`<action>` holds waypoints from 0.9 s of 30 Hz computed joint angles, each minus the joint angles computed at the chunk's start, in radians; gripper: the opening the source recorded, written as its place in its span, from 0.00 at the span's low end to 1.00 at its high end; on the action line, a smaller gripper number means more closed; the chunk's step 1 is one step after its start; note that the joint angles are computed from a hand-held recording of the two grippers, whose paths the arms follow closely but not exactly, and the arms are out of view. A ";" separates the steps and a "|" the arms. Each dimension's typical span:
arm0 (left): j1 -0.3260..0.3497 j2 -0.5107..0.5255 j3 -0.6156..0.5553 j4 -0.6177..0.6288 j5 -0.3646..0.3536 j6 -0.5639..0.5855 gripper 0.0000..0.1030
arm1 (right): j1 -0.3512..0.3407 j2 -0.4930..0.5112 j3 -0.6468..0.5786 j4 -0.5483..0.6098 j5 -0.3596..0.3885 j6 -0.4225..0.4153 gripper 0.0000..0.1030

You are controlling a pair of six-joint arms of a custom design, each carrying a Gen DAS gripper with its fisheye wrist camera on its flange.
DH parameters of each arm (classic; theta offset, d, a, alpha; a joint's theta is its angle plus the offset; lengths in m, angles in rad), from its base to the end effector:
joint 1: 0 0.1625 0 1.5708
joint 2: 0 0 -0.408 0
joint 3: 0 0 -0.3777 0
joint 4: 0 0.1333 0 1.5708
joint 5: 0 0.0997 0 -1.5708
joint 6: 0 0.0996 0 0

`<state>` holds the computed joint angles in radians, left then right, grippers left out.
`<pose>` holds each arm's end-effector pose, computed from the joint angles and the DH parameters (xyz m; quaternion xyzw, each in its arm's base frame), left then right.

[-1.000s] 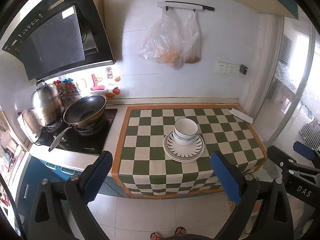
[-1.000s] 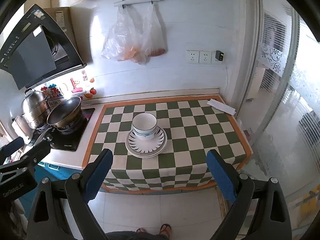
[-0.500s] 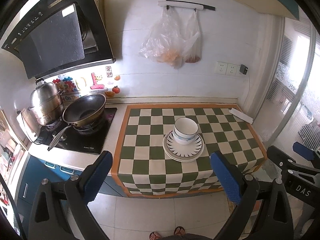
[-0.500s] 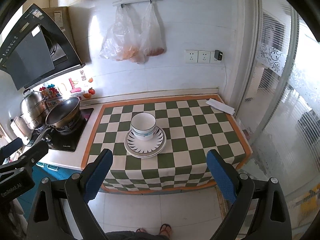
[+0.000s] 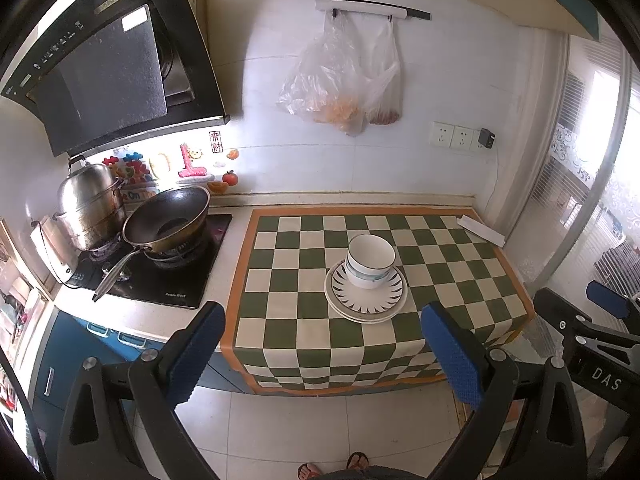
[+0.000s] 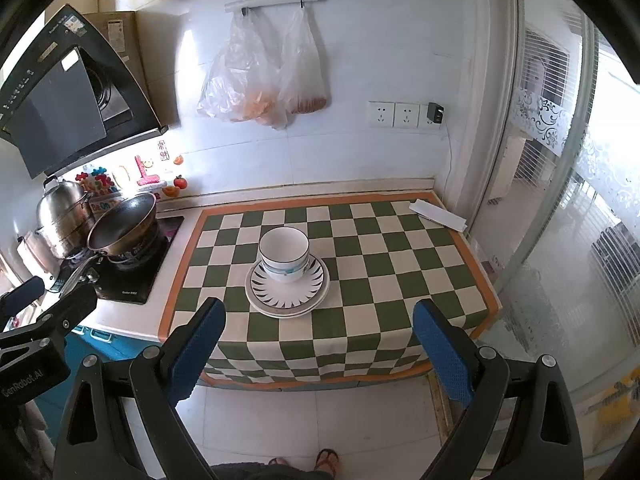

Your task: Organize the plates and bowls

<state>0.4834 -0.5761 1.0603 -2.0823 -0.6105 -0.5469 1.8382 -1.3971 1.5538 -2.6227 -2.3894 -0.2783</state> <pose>-0.5887 -0.5517 0.1546 0.2307 0.8563 -0.3451 0.3072 0.2061 -0.5232 0.5407 0.0570 -0.8428 0.3951 0.3609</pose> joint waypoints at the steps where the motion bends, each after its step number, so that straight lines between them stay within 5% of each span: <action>1: 0.000 0.002 -0.003 0.002 -0.001 0.000 0.97 | 0.000 -0.001 -0.002 0.005 0.001 0.002 0.94; 27: -0.002 0.008 -0.012 0.008 -0.015 -0.013 0.97 | 0.003 0.022 -0.031 0.006 -0.016 -0.016 0.94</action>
